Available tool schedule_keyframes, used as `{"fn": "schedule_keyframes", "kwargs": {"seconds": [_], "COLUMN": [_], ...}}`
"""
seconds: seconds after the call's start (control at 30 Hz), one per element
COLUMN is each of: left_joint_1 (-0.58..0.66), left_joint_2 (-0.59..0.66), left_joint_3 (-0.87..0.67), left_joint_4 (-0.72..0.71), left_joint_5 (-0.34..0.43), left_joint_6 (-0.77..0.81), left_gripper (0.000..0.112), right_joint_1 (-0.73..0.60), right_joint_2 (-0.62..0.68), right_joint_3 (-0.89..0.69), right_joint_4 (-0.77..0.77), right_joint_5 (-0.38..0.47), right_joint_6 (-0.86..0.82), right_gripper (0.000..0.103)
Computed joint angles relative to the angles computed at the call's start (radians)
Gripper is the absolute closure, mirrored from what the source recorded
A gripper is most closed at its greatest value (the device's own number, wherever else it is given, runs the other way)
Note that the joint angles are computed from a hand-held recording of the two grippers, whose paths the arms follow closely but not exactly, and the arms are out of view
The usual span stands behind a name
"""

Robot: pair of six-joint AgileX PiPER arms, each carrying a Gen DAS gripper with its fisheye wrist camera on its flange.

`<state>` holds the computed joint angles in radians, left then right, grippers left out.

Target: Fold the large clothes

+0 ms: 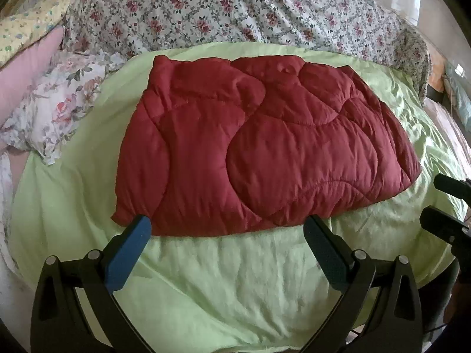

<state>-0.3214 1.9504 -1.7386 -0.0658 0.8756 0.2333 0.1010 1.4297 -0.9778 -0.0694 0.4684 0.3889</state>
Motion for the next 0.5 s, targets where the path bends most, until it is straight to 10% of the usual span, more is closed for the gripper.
{"fn": "schedule_keyframes", "kwargs": {"seconds": [0.5], "left_joint_1": [-0.013], "left_joint_2": [0.054], "left_joint_3": [-0.057], "left_joint_4": [0.060], "left_joint_5": [0.007], "left_joint_6": [-0.059], "left_gripper": [0.009], "right_joint_1": [-0.037], "right_joint_2": [0.065], "right_joint_3": [-0.030], "right_joint_4": [0.072], "right_joint_5": [-0.018], "right_joint_6": [-0.068], "right_gripper": [0.004]}}
